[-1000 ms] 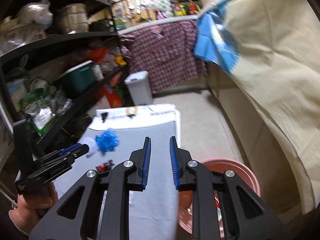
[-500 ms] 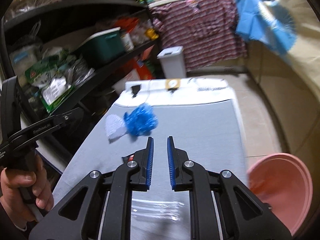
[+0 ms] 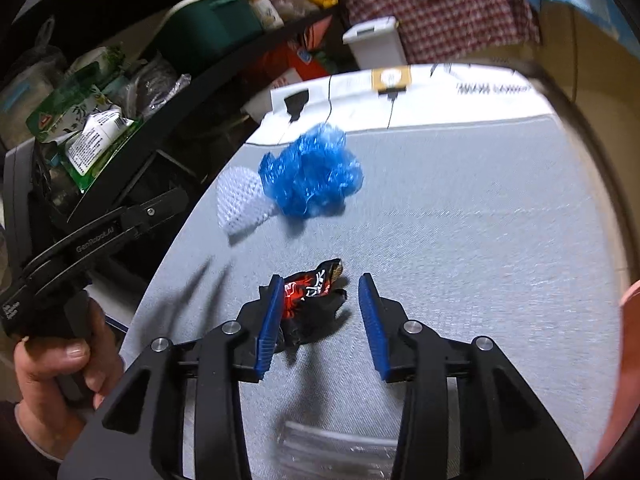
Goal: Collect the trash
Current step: 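Grasp the white foam mesh with the left tool while the right tool grasps the candy wrapper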
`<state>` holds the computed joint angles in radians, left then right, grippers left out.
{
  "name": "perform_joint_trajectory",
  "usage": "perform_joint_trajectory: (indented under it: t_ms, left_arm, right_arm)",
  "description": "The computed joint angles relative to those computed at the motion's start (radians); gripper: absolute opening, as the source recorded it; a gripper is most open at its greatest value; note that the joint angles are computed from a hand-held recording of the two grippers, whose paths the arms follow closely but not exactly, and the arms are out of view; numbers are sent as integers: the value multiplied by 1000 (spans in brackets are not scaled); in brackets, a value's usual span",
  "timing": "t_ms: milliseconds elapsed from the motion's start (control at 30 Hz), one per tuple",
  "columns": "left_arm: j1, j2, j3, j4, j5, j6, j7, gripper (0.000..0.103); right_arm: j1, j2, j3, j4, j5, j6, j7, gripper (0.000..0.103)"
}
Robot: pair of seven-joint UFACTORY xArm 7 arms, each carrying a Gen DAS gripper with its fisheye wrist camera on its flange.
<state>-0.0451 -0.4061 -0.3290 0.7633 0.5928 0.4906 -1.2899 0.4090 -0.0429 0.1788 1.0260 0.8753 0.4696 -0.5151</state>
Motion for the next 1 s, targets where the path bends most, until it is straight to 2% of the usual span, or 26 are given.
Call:
perform_joint_trajectory:
  t_ms: [67, 100, 433, 533, 600, 667, 733, 1000]
  left_arm:
    - [13, 22, 9, -3, 4, -17, -13, 46]
    - [19, 31, 11, -4, 9, -26, -22, 47]
    - [23, 111, 52, 7, 35, -78, -35, 47]
    - [-7, 138, 77, 7, 1, -95, 10, 47]
    - [-15, 145, 84, 6, -6, -104, 22, 39]
    - [-24, 148, 90, 8, -18, -103, 45, 26]
    - [-26, 142, 88, 8, -19, -97, 48, 19]
    - [-22, 106, 55, 15, 30, -62, 35, 13]
  right_arm:
    - [0, 24, 4, 19, -28, 7, 23, 40]
    - [-1, 31, 7, 23, -42, 11, 34, 40]
    - [-15, 66, 27, 35, -54, 33, 3, 40]
    - [-16, 61, 28, 31, -53, 34, -9, 37]
    - [-15, 58, 29, 28, -46, 36, -22, 35]
    - [-12, 52, 30, 22, -41, 33, -39, 33]
    - [-9, 49, 30, 23, -36, 36, -53, 30]
    - [2, 5, 20, -3, -42, -4, -56, 26]
